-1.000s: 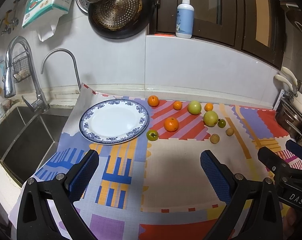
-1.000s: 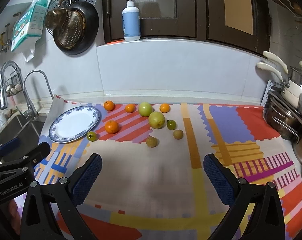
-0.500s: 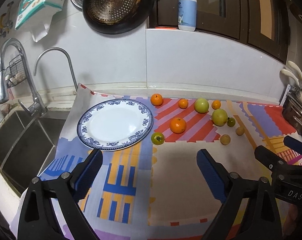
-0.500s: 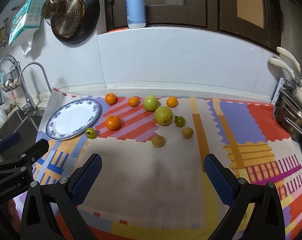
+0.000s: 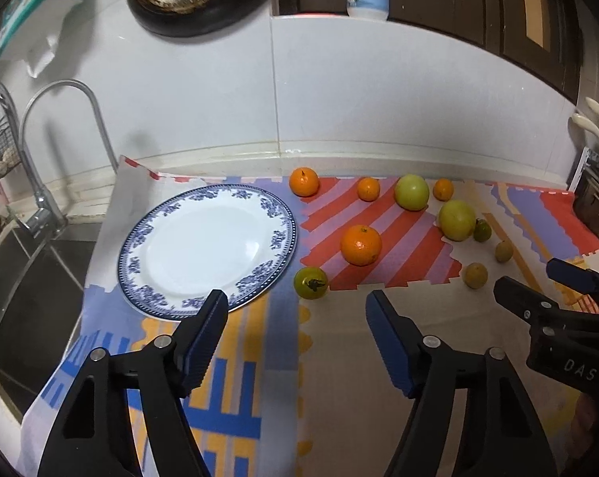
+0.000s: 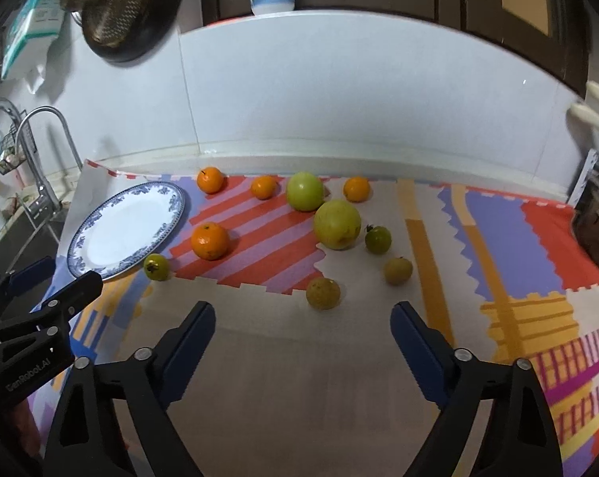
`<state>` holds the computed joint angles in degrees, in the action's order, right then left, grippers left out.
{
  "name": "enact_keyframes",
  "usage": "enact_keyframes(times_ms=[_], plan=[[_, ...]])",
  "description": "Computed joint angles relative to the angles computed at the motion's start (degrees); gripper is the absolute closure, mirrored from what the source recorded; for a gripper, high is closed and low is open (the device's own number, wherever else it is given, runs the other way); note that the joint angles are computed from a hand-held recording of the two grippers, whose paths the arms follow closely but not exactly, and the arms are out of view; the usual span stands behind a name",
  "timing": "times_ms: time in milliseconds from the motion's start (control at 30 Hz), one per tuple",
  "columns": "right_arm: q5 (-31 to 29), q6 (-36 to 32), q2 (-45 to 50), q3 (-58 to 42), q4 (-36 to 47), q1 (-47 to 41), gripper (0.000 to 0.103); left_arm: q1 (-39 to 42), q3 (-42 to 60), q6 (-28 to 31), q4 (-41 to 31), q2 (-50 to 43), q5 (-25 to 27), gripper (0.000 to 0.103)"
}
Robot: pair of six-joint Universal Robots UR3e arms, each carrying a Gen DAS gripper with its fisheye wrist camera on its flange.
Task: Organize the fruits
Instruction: 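Grasp the small yellow-green fruit with the left tool while the right tool grasps a brown fruit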
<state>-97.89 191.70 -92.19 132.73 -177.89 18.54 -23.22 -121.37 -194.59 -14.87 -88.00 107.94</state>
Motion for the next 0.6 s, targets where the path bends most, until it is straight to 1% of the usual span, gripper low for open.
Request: enact_keyframes(times_ms=[167,333,400,600], plan=[[1.93,-0.11,4.38,-1.24,-2.00,-1.74,0.024,1.65,2.04,1.35,1.36,-4.68,-1.91,0.040],[3.36,-0.54,8.31,-2.35,-3.57,-3.46,0.031,3.13,3.86,2.34,2.06,-8.37,-3.44,0.046],[3.95,-0.69,9.72,-2.91,-3.79,-4.00,0.034,3.73,4.60,2.77,2.09,-9.55,-4.40,0.052],[4.99,-0.82,12.70,-4.15,-4.40,-5.08,0.041,4.51,6.82,3.76,2.06,-13.00,-5.82,0.055]])
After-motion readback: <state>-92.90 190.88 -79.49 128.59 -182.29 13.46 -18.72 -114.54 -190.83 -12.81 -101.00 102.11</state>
